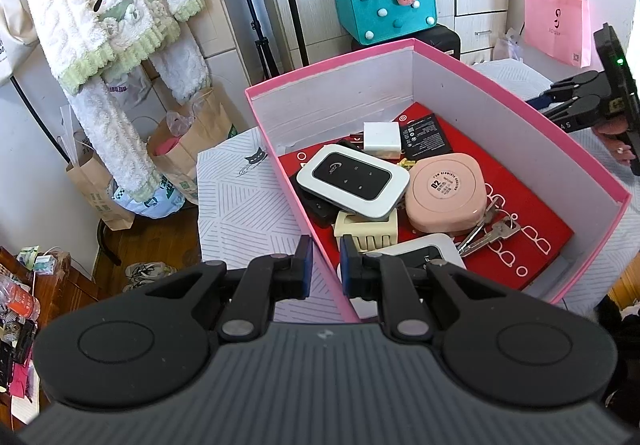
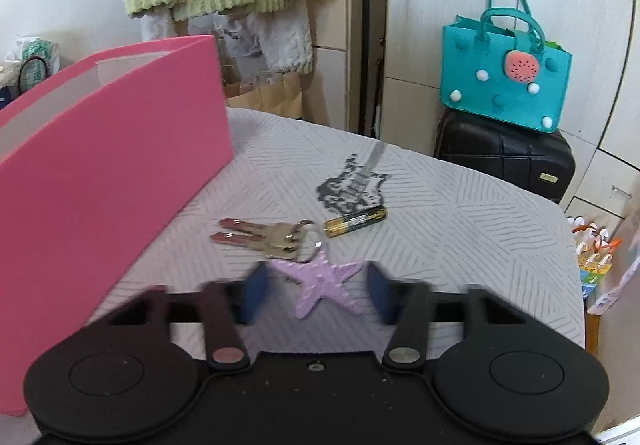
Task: Organize rigid objects
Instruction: 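Lower the right gripper onto the purple starfish and grasp it, then carry the purple starfish into the pink box and release it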
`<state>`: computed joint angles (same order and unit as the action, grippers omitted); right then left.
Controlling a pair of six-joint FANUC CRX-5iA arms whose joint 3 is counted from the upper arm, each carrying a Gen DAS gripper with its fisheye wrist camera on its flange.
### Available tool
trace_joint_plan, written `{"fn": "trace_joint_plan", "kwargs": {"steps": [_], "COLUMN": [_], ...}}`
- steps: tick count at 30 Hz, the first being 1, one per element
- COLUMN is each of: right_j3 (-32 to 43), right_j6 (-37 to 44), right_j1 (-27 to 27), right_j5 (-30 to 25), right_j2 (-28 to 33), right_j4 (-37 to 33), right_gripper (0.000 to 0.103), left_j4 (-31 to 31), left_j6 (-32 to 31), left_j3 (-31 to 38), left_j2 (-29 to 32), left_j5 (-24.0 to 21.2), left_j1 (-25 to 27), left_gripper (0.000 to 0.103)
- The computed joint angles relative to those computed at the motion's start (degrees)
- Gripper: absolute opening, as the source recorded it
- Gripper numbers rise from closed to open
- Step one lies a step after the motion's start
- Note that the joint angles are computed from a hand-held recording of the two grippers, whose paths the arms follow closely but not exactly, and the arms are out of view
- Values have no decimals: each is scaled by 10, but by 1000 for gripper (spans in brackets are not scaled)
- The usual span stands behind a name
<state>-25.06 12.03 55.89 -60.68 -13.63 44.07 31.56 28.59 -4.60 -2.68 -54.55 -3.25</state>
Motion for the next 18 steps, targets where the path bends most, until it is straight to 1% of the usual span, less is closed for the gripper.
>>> {"fn": "trace_joint_plan", "kwargs": {"steps": [2, 7, 15, 18], "right_j3": [7, -6, -2, 1], "right_j6": [-10, -53, -78, -93], "right_j1": [7, 24, 77, 93], "right_j5": [-16, -28, -66, -58], "right_j2": [3, -4, -15, -26], "right_j4": [-2, 20, 69, 94], "right_gripper": [33, 32, 32, 32], "left_j4": [-1, 2, -6, -5], "left_j6": [0, -1, 9, 10], "left_j3": [0, -7, -3, -2], "left_j2": [0, -3, -3, -3], "left_j5": [1, 6, 5, 4], "left_j1": [1, 1, -2, -2], "left_gripper": [13, 13, 13, 13]}}
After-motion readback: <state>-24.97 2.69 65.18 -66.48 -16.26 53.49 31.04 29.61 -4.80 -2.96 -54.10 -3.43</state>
